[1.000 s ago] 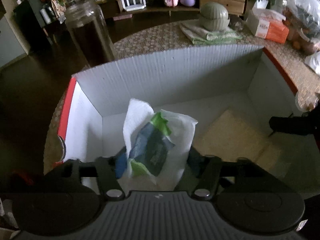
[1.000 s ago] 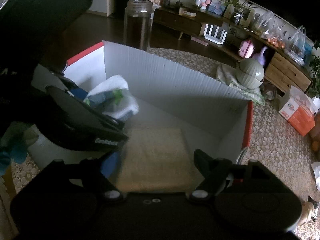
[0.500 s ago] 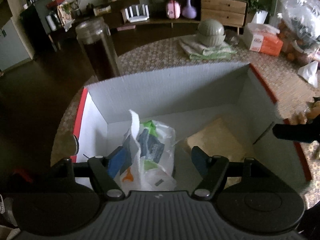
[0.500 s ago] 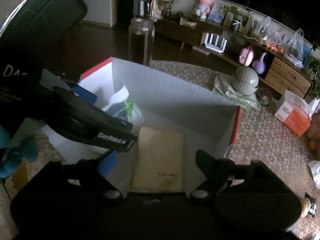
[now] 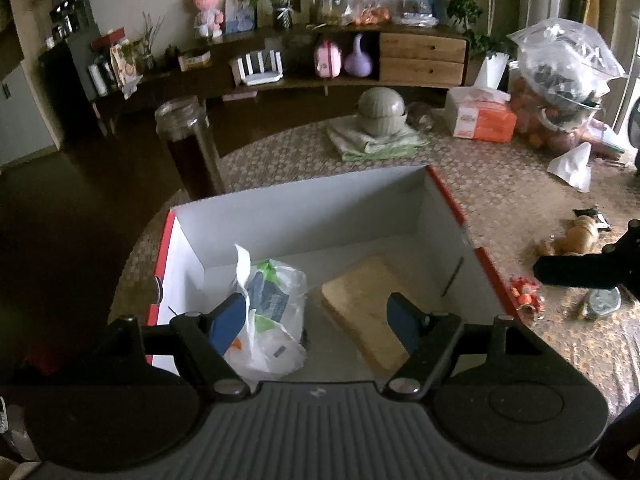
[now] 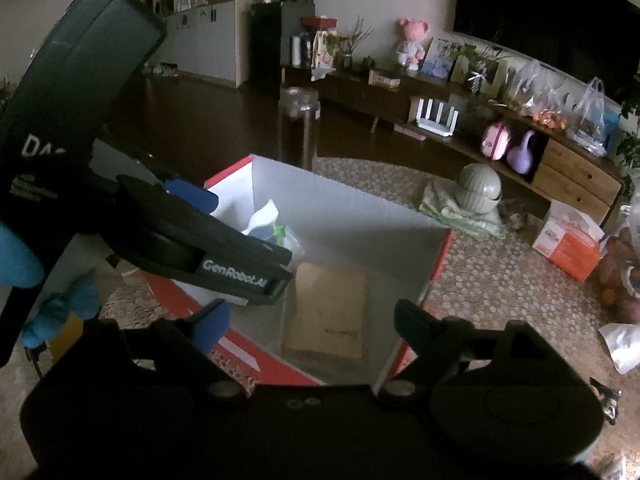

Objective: Organize objects
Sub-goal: 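Withdraw both grippers from the red box back over the table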

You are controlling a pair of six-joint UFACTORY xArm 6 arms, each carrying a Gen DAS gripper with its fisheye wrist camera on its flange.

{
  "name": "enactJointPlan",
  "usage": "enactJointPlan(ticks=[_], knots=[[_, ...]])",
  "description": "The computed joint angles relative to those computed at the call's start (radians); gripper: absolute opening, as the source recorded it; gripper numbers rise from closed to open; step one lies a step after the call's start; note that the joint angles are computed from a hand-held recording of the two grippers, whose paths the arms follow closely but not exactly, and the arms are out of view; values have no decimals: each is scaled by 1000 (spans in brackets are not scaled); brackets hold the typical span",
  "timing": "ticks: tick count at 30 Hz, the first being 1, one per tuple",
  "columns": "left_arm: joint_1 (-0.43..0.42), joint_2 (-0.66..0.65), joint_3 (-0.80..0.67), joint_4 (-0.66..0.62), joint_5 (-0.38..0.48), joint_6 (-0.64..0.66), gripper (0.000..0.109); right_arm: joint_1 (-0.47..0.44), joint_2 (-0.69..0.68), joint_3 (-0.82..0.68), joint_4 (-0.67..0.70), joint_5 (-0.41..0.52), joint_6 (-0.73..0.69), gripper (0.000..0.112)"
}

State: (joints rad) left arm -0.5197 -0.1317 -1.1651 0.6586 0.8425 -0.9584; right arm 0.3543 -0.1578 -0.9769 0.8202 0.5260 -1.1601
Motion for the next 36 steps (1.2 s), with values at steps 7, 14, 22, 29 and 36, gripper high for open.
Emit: enactJointPlan(ticks=[7, 14, 22, 29, 36], knots=[[-64, -16, -10, 27, 29, -33, 77, -69, -82, 44, 61, 47, -52, 90], [-116, -13, -13, 59, 30, -90, 77, -145, -110, 63, 85, 81, -78, 93], [-180, 5, -32, 73, 22, -143, 77, -257, -147, 97, 169, 150, -190, 98], [-237, 52, -63, 109, -12, -195, 88, -407, -162, 117, 221, 241, -296, 103], [-266, 128, -95, 126, -96, -257, 99, -545, -125, 113, 245, 218, -374, 103]])
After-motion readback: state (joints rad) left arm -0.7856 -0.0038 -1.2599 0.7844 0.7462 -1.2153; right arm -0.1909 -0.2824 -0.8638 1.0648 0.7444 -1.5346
